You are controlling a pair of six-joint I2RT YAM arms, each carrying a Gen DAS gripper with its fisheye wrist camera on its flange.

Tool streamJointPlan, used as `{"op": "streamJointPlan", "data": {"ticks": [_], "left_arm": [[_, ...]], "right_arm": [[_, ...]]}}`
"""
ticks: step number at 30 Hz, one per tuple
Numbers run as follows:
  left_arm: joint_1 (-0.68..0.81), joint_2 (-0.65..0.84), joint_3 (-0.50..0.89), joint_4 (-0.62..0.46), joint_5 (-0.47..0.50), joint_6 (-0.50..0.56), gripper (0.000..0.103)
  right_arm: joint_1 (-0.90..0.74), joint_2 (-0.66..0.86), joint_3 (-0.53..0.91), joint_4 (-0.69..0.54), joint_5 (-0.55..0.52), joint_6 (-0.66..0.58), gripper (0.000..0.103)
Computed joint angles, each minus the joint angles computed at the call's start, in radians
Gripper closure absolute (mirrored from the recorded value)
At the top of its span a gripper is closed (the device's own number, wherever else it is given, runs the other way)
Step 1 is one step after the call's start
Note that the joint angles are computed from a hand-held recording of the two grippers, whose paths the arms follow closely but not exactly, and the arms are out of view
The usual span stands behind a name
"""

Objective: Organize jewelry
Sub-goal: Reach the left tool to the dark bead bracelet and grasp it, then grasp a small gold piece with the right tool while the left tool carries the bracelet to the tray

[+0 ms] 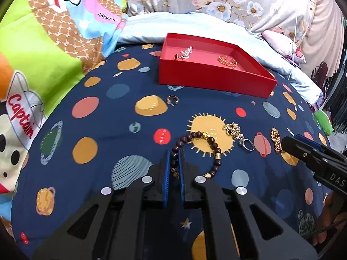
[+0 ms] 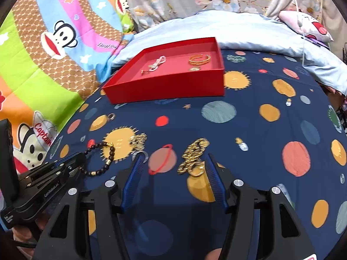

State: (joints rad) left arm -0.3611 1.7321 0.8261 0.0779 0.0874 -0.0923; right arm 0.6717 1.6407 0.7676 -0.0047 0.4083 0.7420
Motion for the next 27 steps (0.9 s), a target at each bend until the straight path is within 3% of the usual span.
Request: {"op": "streamJointPlan", "data": {"ticks": [13, 24, 27], "left_arm": [[0.033, 0.014, -0.017, 0.001, 0.028, -0.019, 0.096], [0.042, 0.024, -0.014, 0.004, 0.046, -0.018, 0.096], [0.041, 0.025, -0.013, 0.004, 0.049, -0.017, 0.096]], "right_arm": [[0.003, 0.187, 0.177, 0.001, -0.111, -0.072, 0.081], [-0.016, 0.258, 0.252, -0.023, -0.139, -0.074, 0.088], [-0.014, 0.267, 0.262, -0.033, -0.12, -0.082, 0.096]]}}
